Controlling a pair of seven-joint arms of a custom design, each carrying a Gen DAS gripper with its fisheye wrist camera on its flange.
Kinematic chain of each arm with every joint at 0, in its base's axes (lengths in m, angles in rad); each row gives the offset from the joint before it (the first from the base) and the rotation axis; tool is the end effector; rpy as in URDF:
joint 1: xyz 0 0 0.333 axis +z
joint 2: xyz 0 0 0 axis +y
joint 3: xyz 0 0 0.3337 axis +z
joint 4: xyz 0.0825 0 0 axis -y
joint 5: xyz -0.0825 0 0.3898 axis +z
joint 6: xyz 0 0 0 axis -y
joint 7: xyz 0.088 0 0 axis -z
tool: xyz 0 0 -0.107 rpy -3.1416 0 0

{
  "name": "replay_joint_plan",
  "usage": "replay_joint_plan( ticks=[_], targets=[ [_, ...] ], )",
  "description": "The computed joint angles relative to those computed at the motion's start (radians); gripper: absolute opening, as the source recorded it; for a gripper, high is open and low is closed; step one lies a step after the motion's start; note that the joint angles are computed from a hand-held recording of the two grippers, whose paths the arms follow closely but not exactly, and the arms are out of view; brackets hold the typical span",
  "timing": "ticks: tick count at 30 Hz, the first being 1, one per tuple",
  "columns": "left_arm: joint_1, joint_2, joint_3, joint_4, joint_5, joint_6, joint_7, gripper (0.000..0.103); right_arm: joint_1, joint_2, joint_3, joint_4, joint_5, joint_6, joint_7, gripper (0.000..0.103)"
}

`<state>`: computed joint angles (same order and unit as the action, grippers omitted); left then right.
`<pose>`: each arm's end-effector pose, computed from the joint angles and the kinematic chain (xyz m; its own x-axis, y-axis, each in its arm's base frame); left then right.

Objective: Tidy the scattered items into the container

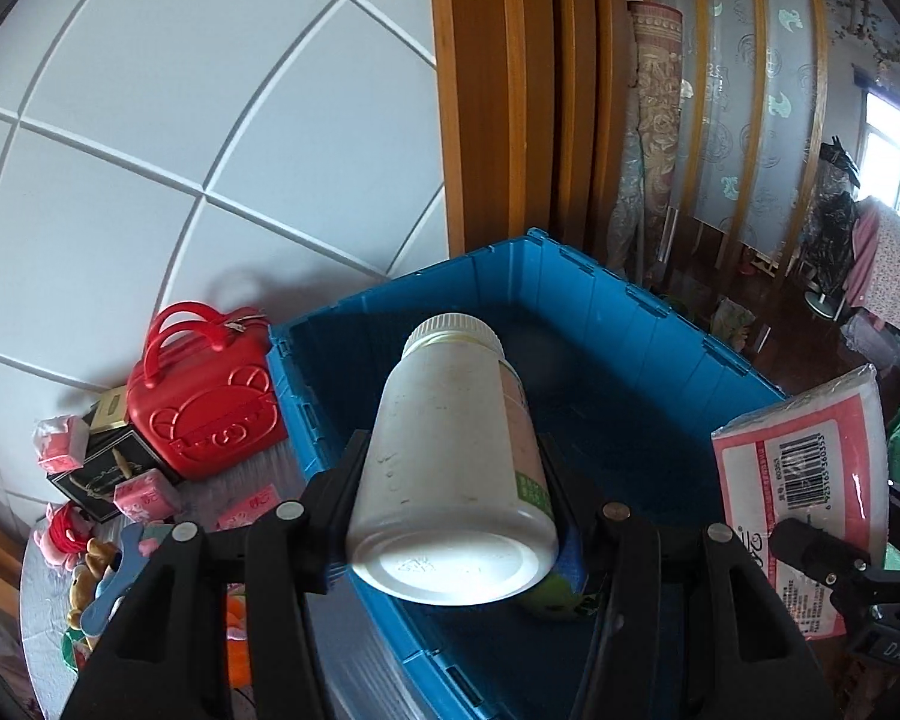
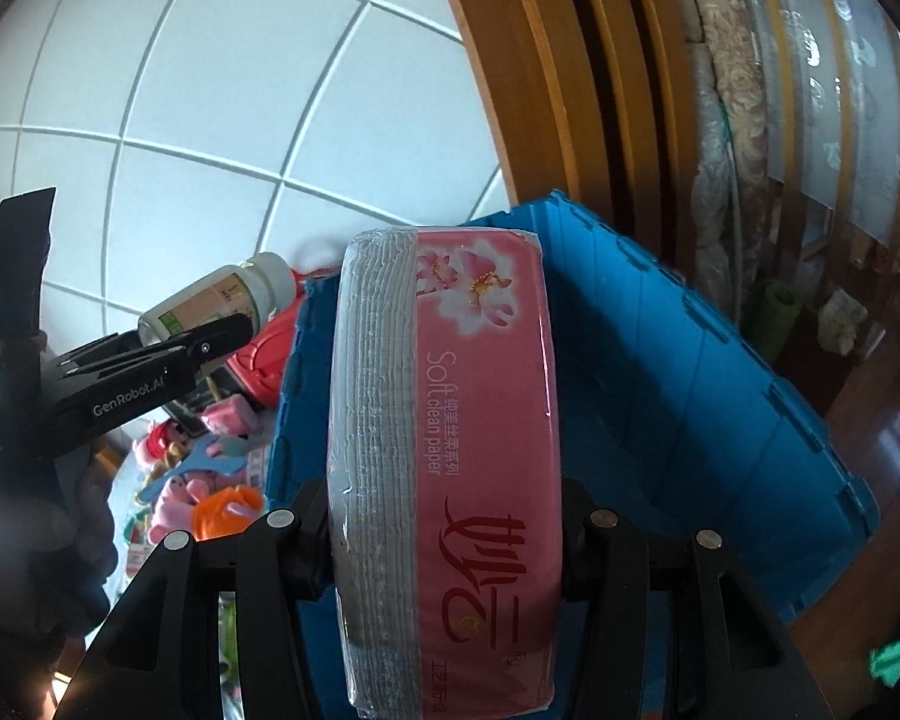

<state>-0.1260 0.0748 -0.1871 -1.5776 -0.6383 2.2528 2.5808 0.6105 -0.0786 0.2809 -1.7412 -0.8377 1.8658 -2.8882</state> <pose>0.6011 -0.2065 0.6779 -0.8615 -0.5055 -0.0483 -0.3061 0.5929 -0.7448 0.3929 0.4061 0.6563 -0.5653 -0.7744 -0.2842 -0.4237 0.5682 -0.7054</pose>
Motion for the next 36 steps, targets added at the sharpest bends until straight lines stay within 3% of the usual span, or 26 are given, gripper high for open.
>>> replay_joint_plan(
  ticks=[15, 16, 17, 18, 19, 23, 36],
  targets=[
    [-0.079, 0.048, -0.042, 0.051, 0.081, 0.01, -0.048, 0.052, -0.027, -0.06, 0.004, -0.094, 0.056, -0.025, 0.052, 0.052],
    [-0.087, 0.046, -0.045, 0.049, 0.109, 0.014, -0.04, 0.058, -0.028, -0.06, 0.005, -0.093, 0.057, -0.038, 0.052, 0.054],
    [-0.094, 0.047, -0.046, 0.049, 0.134, 0.012, -0.043, 0.067, -0.029, -0.058, 0.007, -0.09, 0.056, -0.056, 0.053, 0.06],
    [-0.094, 0.048, -0.046, 0.052, 0.13, 0.004, -0.045, 0.089, -0.029, -0.057, 0.011, -0.085, 0.049, -0.074, 0.059, 0.085],
    [-0.092, 0.049, -0.045, 0.056, 0.117, -0.004, -0.048, 0.101, -0.027, -0.06, 0.015, -0.085, 0.034, -0.085, 0.069, 0.101],
    [-0.078, 0.04, -0.039, 0.05, 0.082, -0.03, -0.032, 0.102, -0.022, -0.061, 0.022, -0.077, 0.008, -0.106, 0.075, 0.1],
    [-0.025, 0.001, -0.001, 0.008, 0.049, -0.023, -0.001, 0.102, -0.001, 0.004, 0.012, -0.007, -0.026, -0.048, 0.036, 0.1]
  ],
)
